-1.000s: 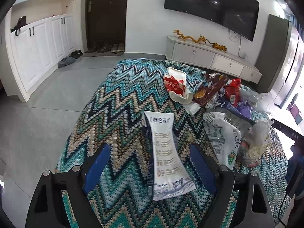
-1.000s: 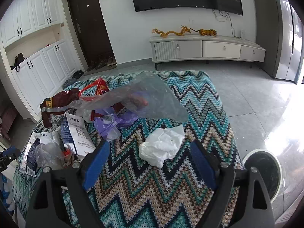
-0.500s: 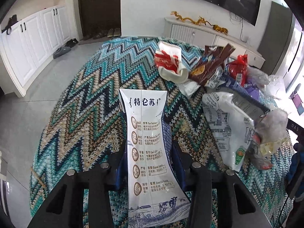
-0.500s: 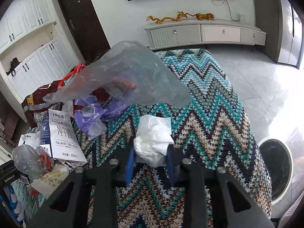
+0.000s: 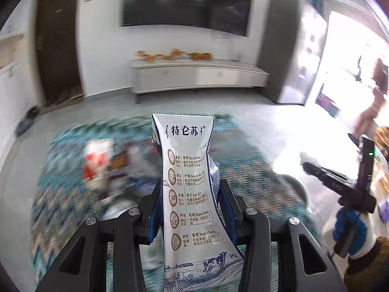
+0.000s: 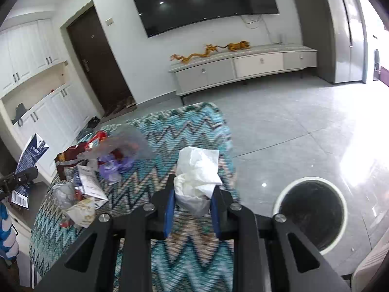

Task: Collect trash
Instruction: 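Carry the carton and tissue over the bin and open both grippers to drop them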

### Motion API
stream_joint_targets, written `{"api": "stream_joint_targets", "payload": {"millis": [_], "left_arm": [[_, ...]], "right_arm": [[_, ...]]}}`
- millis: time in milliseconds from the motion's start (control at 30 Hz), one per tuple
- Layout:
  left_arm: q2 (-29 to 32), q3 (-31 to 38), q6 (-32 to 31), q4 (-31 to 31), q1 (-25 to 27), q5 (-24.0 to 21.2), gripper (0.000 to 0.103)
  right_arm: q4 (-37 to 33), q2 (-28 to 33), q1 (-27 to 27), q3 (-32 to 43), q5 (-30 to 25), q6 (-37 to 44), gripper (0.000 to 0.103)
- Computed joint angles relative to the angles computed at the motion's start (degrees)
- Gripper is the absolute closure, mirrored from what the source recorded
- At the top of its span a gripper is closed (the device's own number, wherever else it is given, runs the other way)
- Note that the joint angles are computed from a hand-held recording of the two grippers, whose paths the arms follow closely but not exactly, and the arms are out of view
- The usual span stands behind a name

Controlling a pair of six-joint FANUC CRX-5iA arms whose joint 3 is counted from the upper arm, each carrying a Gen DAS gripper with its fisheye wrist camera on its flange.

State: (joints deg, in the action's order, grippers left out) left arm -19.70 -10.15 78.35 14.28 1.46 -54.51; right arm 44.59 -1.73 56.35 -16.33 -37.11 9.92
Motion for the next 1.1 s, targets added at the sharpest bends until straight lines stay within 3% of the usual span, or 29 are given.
{"api": "stream_joint_targets", "payload": {"millis": [167, 333, 467, 600, 633, 667, 733, 767, 833, 1100], "left_arm": [[13.17, 10.22, -0.43, 1.33, -12.78, 1.24, 0.062], [28.84, 23.42, 1.87, 1.06, -22.12, -0.14, 0.062], [37.94, 31.53, 5.91, 0.34, -26.66, -3.1, 0.061], [46.49, 39.12, 8.44, 1.76, -27.73, -6.72, 0.06], [47.92, 40.48, 9.04, 1.81, -28.0, -6.84, 0.054], [48.76, 41.2, 9.41, 1.8, -28.01, -6.73, 0.045], [49.44, 41.3, 8.78, 2.96, -27.9, -6.23, 0.036], [49.21, 40.56, 8.0, 4.01, -27.75, -5.87, 0.036], [47.7, 38.03, 6.48, 5.64, -27.27, -5.02, 0.034], [35.25, 26.99, 3.64, 2.74, -24.64, 2.84, 0.034]], "right_arm": [[-2.19, -6.59, -3.71, -6.78, -5.48, -1.99, 0.078], [-8.29, -7.8, -9.05, -10.54, -6.37, 0.77, 0.077], [-11.97, -5.6, -13.44, -11.19, -3.42, 4.68, 0.077], [-15.7, -2.77, -17.26, -10.75, -0.56, 7.87, 0.076], [-15.78, -1.96, -17.85, -10.77, -0.46, 7.74, 0.075], [-16.44, -1.24, -18.51, -10.53, -0.34, 8.07, 0.072], [-17.7, -0.2, -19.78, -10.57, 0.88, 8.43, 0.063], [-18.12, 0.13, -20.35, -10.58, 1.0, 8.57, 0.053], [-18.36, 0.97, -20.82, -10.4, 0.5, 8.39, 0.047], [-15.01, -0.71, -18.49, -10.38, -3.78, 4.84, 0.047]]}}
